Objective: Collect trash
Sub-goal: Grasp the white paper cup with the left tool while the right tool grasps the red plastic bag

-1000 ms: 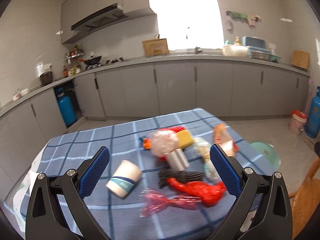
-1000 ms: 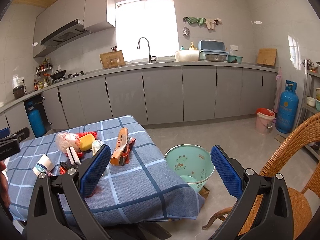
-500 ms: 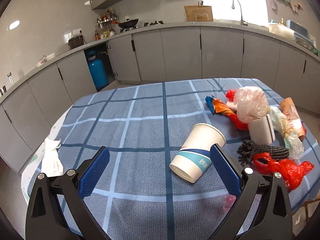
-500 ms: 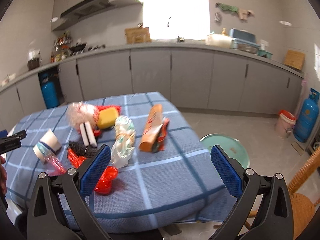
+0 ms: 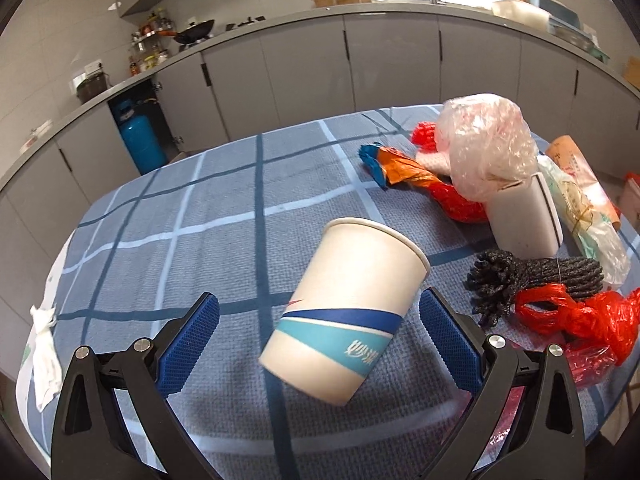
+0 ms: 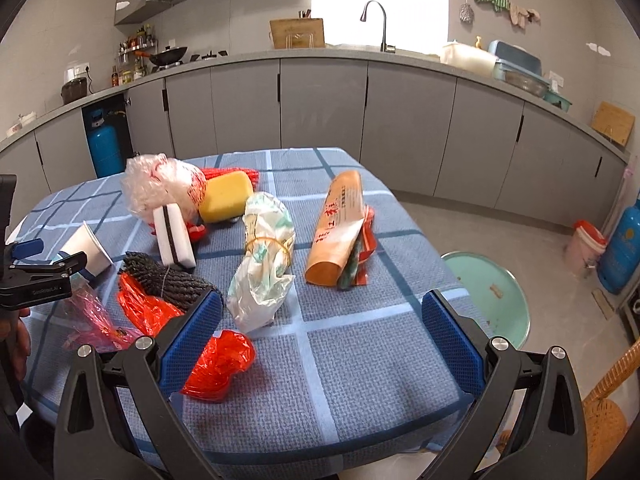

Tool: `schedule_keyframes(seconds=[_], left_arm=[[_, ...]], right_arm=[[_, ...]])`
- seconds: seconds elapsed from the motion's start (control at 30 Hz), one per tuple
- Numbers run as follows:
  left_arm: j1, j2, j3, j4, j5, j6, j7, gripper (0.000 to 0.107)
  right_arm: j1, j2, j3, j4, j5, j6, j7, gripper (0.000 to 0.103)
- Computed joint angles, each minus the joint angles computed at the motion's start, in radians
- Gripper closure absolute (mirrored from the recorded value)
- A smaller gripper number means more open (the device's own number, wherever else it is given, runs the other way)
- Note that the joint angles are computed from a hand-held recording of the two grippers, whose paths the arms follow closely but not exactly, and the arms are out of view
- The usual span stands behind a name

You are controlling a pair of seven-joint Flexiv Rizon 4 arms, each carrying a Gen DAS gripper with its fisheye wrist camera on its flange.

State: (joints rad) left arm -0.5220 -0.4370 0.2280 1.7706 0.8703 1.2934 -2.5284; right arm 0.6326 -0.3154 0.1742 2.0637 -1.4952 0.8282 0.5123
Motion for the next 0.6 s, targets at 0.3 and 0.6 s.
schedule_keyframes(seconds=[0.3,0.6], left_arm=[[0.028,0.000,-0.008,0.055,-0.091,0.100,0.085,0.044],[-0.049,0.024,0.088,0.060,-0.070,0.111,0.015,0.046]], right_arm=[[-0.013,-0.048,-0.018,-0.035,-0.027,0.086,-0.031,0.005],[-0.017,-0.062,-0.026,-0.045,-0.067,0.165,-0.020,0.005]])
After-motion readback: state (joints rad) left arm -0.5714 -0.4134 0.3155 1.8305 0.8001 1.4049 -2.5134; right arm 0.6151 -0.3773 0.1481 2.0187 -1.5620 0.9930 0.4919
